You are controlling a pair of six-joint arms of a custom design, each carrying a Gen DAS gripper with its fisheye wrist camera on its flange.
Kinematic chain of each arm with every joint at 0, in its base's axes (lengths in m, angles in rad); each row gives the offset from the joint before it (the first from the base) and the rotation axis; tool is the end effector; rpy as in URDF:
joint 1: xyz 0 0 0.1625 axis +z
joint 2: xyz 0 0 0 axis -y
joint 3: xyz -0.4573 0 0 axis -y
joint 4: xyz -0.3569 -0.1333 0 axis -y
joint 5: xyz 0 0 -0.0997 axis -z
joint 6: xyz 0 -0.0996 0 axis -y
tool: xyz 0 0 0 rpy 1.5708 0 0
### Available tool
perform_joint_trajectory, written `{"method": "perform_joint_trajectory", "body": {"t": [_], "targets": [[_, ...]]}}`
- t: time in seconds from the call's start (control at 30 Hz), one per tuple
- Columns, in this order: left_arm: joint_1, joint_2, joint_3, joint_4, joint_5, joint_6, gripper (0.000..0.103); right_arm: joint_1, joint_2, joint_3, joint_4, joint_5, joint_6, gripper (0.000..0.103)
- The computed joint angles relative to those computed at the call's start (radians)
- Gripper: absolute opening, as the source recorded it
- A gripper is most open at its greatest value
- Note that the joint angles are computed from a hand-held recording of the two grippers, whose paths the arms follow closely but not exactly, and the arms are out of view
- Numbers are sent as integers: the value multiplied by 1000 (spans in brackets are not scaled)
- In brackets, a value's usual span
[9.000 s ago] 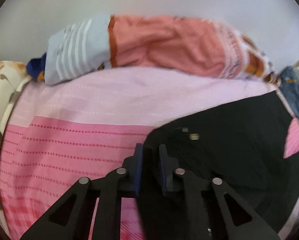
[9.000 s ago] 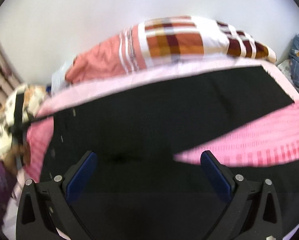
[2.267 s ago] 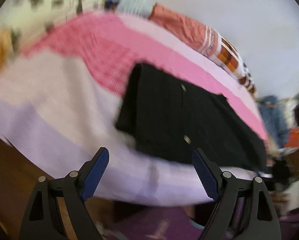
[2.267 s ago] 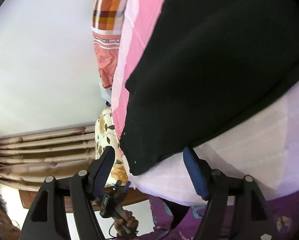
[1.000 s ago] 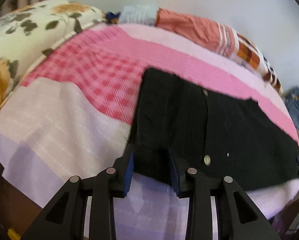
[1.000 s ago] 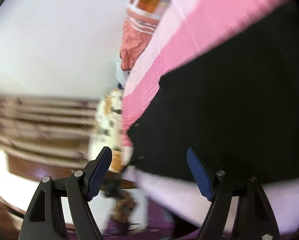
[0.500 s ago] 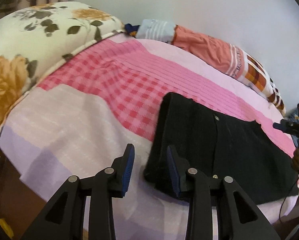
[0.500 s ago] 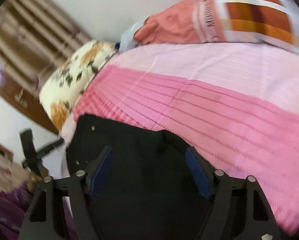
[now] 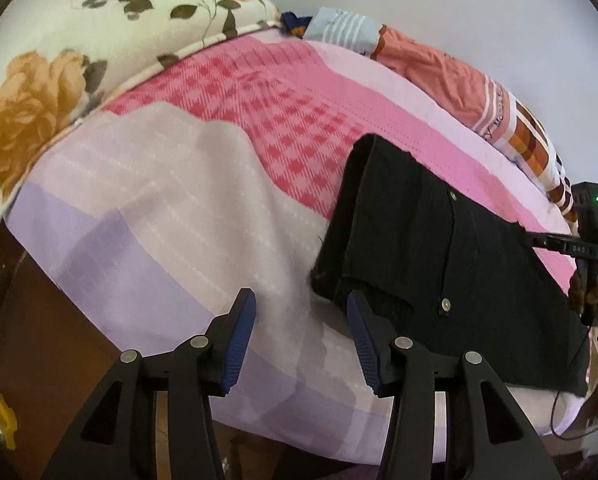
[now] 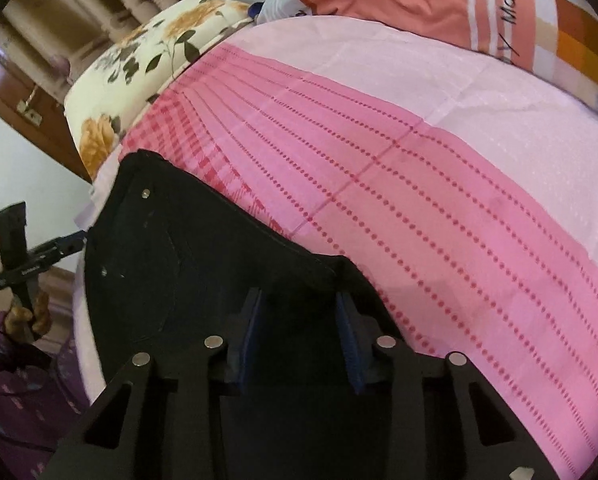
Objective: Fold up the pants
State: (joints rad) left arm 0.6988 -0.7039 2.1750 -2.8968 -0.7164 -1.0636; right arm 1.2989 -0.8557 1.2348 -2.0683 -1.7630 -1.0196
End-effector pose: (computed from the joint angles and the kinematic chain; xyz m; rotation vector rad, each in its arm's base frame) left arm -0.2283 -0.4641 0.0242 -0.1520 2.4198 -0.8087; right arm -0.0892 -0.7454 0.2904 1.0498 -2.7216 -0.0311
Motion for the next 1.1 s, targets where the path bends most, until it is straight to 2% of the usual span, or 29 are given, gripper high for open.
{"method": "perform_joint_trajectory", "body": {"t": [0.07, 0.13, 0.27, 0.37, 0.43, 0.5, 0.6, 0.77, 0.9, 0.93, 0.97, 1.0, 1.1], "targets": [[0, 8, -1, -8, -10, -4, 51, -9, -7, 2, -15, 21, 4, 12], [-1, 15, -2, -14, -12, -9, 51, -17, -13, 1, -27, 51, 17, 8], [-1, 19, -2, -28, -7, -20, 51, -21, -14, 44, -139, 73, 41, 7], [-2, 16, 0, -38, -10, -23, 52, -36, 0, 40, -183, 120, 90, 5], [-8, 13, 9, -48, -1, -36, 52, -57, 16, 11, -150, 171, 144, 5], [-10, 9, 17, -59, -5, -39, 53, -67, 14, 16, -152, 200, 141, 5], [-15, 19, 33, -152, -39, 8, 53, -76, 25, -20, -95, 229, 156, 5], [-3, 51, -16, -197, -119, 134, 53, -79, 19, -12, -88, 240, 151, 7], [25, 68, -40, -241, -170, 148, 52, -78, 17, -5, -99, 240, 163, 7], [35, 68, -42, -245, -178, 130, 51, -78, 16, -1, -104, 239, 163, 7], [45, 68, -41, -261, -192, 119, 41, -77, 15, 5, -113, 238, 162, 7], [55, 69, -39, -276, -204, 102, 26, -77, 13, 9, -119, 237, 160, 7], [75, 69, -43, -288, -226, 69, 21, -77, 11, 14, -126, 237, 160, 7]]}}
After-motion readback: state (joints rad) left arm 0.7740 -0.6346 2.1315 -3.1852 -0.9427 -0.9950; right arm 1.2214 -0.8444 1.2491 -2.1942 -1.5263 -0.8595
